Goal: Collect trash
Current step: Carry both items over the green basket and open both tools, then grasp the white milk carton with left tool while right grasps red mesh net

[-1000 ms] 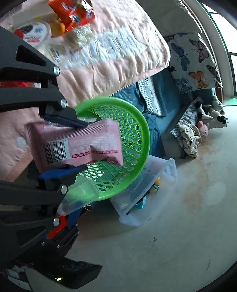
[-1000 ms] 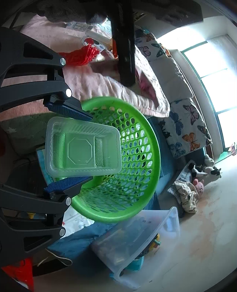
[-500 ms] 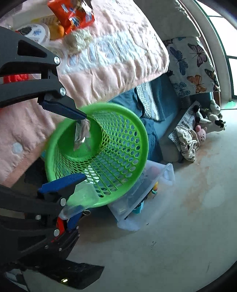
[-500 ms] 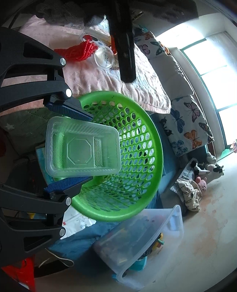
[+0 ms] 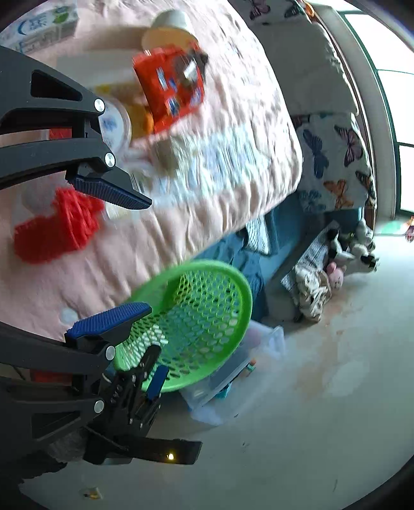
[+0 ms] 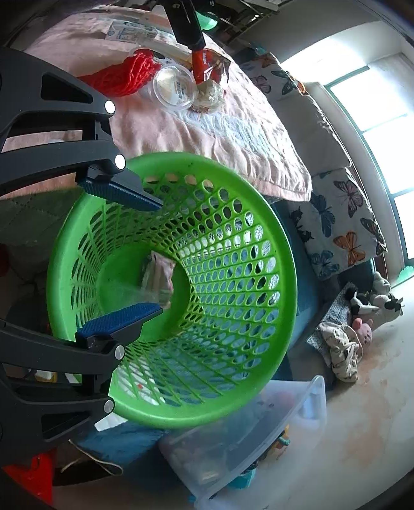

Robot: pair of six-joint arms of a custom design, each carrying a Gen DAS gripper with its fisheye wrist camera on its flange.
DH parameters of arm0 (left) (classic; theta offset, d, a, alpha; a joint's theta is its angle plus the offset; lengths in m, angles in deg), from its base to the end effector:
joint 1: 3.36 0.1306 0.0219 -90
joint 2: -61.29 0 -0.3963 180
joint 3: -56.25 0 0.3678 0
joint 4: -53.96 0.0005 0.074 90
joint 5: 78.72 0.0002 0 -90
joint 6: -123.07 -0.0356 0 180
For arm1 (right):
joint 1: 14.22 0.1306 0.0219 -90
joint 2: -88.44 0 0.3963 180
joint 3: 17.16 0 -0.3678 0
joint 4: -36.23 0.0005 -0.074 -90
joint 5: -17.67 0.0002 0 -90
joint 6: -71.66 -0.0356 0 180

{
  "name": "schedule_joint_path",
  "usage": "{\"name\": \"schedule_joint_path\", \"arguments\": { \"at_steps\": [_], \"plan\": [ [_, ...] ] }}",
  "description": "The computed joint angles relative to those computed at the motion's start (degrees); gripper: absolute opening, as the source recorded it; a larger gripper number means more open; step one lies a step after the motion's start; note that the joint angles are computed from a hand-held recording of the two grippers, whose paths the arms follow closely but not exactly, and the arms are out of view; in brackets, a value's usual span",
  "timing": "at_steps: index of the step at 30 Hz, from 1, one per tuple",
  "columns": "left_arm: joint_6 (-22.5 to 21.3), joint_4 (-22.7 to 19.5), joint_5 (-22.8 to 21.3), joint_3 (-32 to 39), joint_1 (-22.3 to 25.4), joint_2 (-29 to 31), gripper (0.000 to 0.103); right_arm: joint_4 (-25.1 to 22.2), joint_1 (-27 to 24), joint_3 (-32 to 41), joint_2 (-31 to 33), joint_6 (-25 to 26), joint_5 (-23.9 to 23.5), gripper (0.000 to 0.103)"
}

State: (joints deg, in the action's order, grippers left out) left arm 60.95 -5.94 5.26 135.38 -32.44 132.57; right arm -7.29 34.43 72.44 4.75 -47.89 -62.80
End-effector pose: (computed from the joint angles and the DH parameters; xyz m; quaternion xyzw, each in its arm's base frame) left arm 0.2866 -0.1557 0.4698 -0.0072 0.9445 -0.1112 0.3091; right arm 0.3354 0.3714 0.3975 -0.1276 0.9288 0.1532 0.3123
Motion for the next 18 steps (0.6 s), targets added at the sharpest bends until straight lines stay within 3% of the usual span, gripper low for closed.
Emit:
{"name": "schedule_joint_path", "arguments": {
  "at_steps": [10,18],
  "plan": [
    [3.5,-1.8,-2.8,-4.9,2.1,-7.8,0.059,1.4,5.1,0.1,-1.7,1.4,0.3,0.066],
    [5.7,-4.8,-5.7,-9.3,2.9,-13.9,0.062,2.0,10.1,2.4,0.3,2.1,-2.2,0.067]
  ]
}}
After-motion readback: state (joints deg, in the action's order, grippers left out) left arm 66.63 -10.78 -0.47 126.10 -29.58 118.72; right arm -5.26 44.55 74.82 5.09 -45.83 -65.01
